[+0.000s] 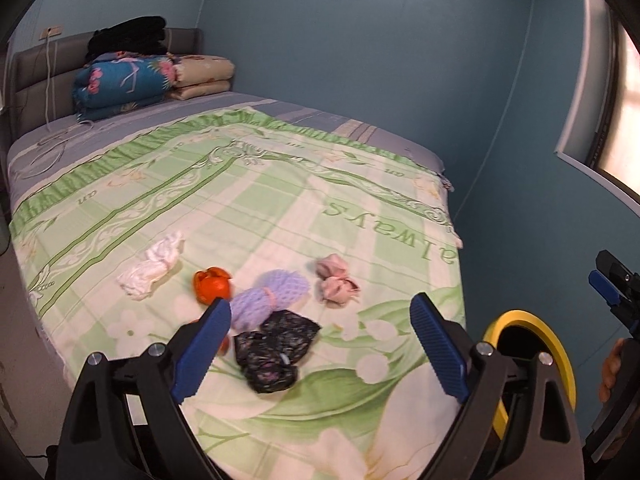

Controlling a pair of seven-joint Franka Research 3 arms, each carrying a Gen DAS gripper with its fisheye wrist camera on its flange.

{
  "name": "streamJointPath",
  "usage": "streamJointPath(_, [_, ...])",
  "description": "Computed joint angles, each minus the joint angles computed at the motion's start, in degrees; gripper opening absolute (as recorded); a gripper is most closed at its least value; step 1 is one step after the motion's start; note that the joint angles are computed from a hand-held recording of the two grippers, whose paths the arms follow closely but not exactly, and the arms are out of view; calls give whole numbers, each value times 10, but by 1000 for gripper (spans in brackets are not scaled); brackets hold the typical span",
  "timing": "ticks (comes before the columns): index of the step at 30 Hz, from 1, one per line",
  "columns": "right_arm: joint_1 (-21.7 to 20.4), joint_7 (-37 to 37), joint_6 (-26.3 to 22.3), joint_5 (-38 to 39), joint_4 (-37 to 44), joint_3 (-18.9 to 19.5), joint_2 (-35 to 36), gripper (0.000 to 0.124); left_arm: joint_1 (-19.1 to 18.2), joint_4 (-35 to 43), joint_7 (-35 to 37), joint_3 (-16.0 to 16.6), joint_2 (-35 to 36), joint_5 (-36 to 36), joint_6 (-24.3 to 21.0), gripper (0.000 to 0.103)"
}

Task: Collect trash
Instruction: 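Move both open tools back over the remaining trash on the bed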

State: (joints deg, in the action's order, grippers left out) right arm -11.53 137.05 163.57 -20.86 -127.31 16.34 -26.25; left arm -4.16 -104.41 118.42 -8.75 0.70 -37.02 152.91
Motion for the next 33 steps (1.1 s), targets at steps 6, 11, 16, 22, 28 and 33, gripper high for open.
streamJointPath(6, [17, 9, -25, -39, 61, 9, 70, 95, 17, -1, -14, 9, 12, 4, 5, 87])
streamJointPath(11, [52, 22, -38, -71, 110, -7, 135, 95, 35, -2, -32, 9, 29, 21, 10, 87])
streamJointPath(16, [87, 29, -48, -100, 161, -27, 203, 95, 52, 6, -50, 5, 55, 40, 7, 87])
streamJointPath(22, [134, 8, -76, -109, 232, -58, 287, 95, 71, 21, -70, -6, 90, 70, -13, 87])
streamJointPath(28, [177, -47, -114, -82, 320, -91, 382, 95, 85, 52, -97, -17, 130, 101, -30, 87])
streamJointPath(33, [212, -89, -189, -50, 417, -119, 463, 94, 95, 78, -108, -29, 160, 117, -43, 87])
